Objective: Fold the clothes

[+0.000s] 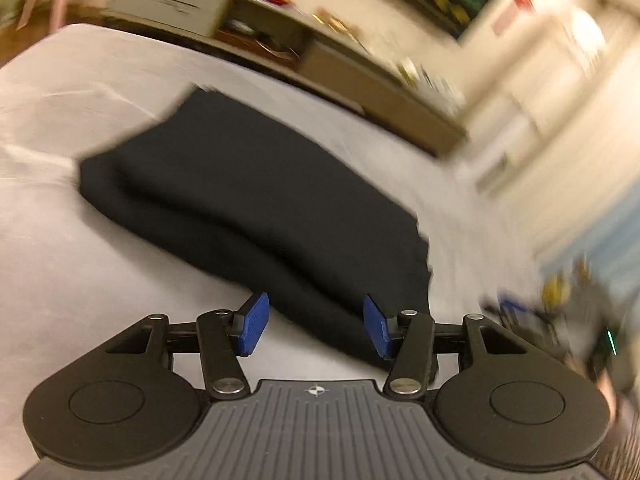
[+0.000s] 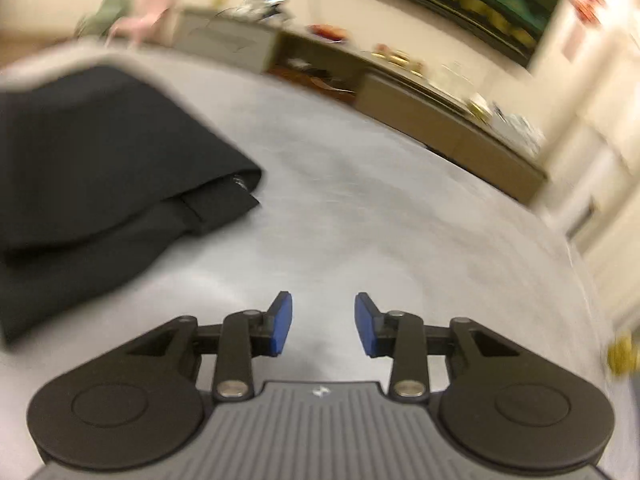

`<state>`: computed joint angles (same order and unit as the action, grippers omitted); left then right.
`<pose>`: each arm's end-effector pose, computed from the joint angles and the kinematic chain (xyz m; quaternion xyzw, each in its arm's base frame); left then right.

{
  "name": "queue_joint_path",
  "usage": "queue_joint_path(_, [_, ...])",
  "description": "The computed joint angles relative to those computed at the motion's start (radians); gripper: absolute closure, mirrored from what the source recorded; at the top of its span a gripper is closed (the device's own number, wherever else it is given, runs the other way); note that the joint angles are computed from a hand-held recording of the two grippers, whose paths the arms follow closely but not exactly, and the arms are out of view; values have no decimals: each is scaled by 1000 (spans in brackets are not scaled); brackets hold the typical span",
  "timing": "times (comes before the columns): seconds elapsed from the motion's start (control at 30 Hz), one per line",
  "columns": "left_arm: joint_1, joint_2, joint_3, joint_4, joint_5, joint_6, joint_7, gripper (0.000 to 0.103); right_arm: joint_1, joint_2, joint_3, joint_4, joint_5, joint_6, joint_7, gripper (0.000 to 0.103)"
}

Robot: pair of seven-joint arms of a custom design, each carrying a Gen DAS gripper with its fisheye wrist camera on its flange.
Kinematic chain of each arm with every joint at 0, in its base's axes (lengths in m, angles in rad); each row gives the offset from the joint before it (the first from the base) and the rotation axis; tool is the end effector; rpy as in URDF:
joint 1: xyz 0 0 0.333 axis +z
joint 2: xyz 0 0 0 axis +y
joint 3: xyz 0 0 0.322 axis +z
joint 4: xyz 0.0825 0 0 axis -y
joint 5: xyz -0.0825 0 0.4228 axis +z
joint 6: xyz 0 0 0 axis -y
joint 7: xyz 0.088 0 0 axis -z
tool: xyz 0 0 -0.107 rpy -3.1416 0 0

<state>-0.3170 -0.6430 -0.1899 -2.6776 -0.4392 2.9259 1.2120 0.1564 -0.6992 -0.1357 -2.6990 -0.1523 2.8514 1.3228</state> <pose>0.3820 -0.1874 0.5188 -0.7033 0.5631 -0.4270 0.0773 0.4137 0.0130 0.5249 -0.7562 0.5083 -0.3248 0.2536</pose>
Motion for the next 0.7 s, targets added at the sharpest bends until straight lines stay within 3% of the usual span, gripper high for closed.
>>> queue_joint_path(0.1, [59,-9,-16,-7,-26,28,-99,49,160,-144,-105,-47,92,-43,-102,63])
queue_joint_path(0.17, [77,13,-21,0,-31,50,-143,49,269,-192,-133,-68,132,-39,-186,55])
queue_joint_path(0.27, [115,60,-48,33,8,29,-181,48,375,-142,-94,-64,126,15,-289,50])
queue_joint_path(0.33, [151,92,-66,58,48,4,-207,48,371,-75,-34,-47,97,42,-309,52])
queue_joint_path(0.4, [185,122,-83,83,90,-21,-237,47,340,15,25,-12,73,26,-287,71])
queue_joint_path(0.43, [197,117,-89,84,106,-35,-257,47,324,28,50,-7,63,18,-273,90])
queue_joint_path(0.5, [206,120,-82,86,128,-47,-277,45,307,14,84,-19,37,11,-265,92])
queue_joint_path(0.57, [219,130,-76,92,154,-57,-284,45,324,-31,72,-53,15,5,-306,93])
queue_joint_path(0.7, [280,125,-103,94,228,-97,-345,52,310,-91,92,-121,-34,35,-336,93])
